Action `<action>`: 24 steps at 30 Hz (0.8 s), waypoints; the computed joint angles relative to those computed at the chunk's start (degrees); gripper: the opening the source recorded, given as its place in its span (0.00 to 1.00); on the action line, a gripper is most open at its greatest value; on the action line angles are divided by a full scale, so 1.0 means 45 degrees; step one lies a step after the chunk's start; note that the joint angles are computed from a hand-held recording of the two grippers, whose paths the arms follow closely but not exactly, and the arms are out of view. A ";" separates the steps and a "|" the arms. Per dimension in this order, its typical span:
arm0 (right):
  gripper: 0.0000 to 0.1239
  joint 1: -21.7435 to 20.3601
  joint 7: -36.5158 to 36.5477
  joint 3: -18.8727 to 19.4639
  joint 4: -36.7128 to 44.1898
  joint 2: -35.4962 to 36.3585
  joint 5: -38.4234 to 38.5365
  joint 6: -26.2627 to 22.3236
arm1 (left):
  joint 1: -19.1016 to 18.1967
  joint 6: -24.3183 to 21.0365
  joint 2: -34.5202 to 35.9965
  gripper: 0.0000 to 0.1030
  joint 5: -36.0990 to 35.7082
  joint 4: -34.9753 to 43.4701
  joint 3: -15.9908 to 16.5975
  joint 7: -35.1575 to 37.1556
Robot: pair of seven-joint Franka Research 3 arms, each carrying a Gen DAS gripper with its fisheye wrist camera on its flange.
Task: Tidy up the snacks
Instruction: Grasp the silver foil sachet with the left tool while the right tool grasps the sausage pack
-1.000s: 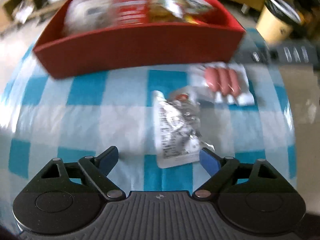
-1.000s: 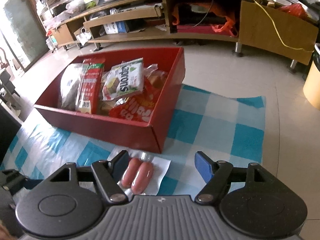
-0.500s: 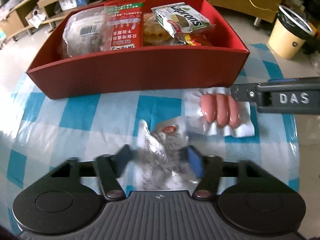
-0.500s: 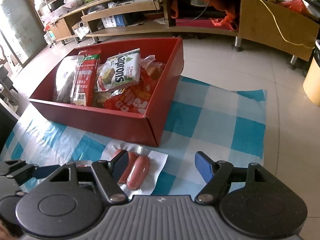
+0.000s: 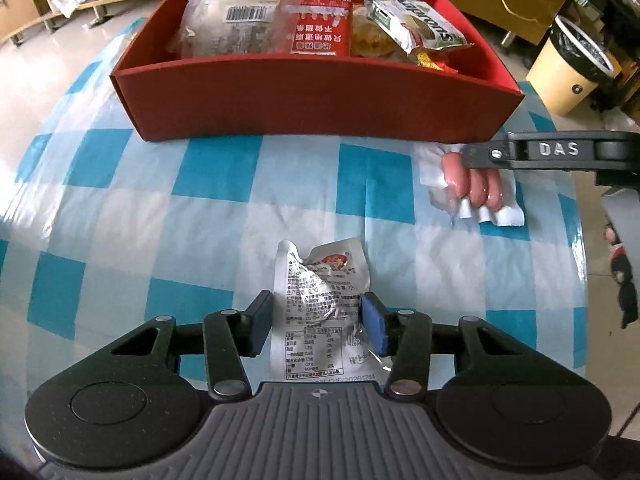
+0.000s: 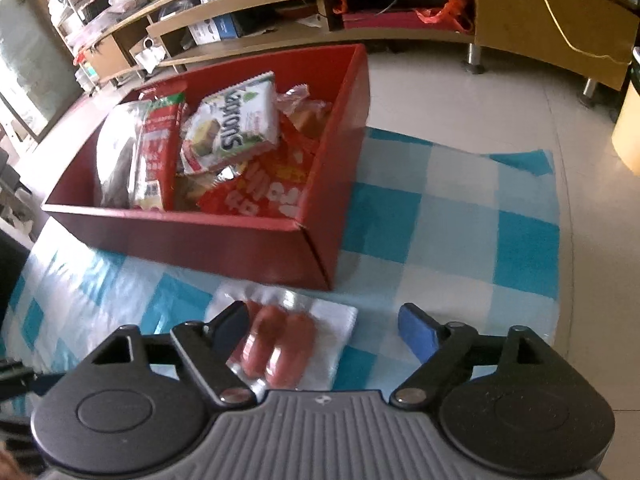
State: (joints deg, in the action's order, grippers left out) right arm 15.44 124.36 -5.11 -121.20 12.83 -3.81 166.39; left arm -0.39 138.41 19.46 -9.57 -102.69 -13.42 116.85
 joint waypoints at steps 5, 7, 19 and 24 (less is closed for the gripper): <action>0.78 -0.0010 -0.0908 0.0303 0.0710 0.0538 0.0740 -0.0175 | 0.0212 -0.0311 0.0077 0.53 -0.0429 0.0189 -0.0090 0.0401; 0.79 0.0224 -0.0665 0.0129 0.1026 0.0722 0.0567 -0.0472 | 0.0209 -0.0331 0.0100 0.54 -0.0464 0.0212 -0.0090 0.0512; 0.56 0.1570 0.1665 -0.0925 0.0969 0.0536 -0.3234 -0.1310 | 0.0079 -0.0093 0.0045 0.57 -0.0369 0.0046 -0.0063 0.0618; 0.52 0.1201 0.2034 -0.0529 0.0408 0.0072 -0.3320 -0.1034 | 0.0188 -0.0369 0.0090 0.56 -0.0581 0.0188 -0.0064 0.0614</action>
State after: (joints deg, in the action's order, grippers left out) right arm 20.85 133.52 -7.49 -119.36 13.15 -18.75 161.74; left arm 0.45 136.74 19.86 -12.18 -101.84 -13.70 119.61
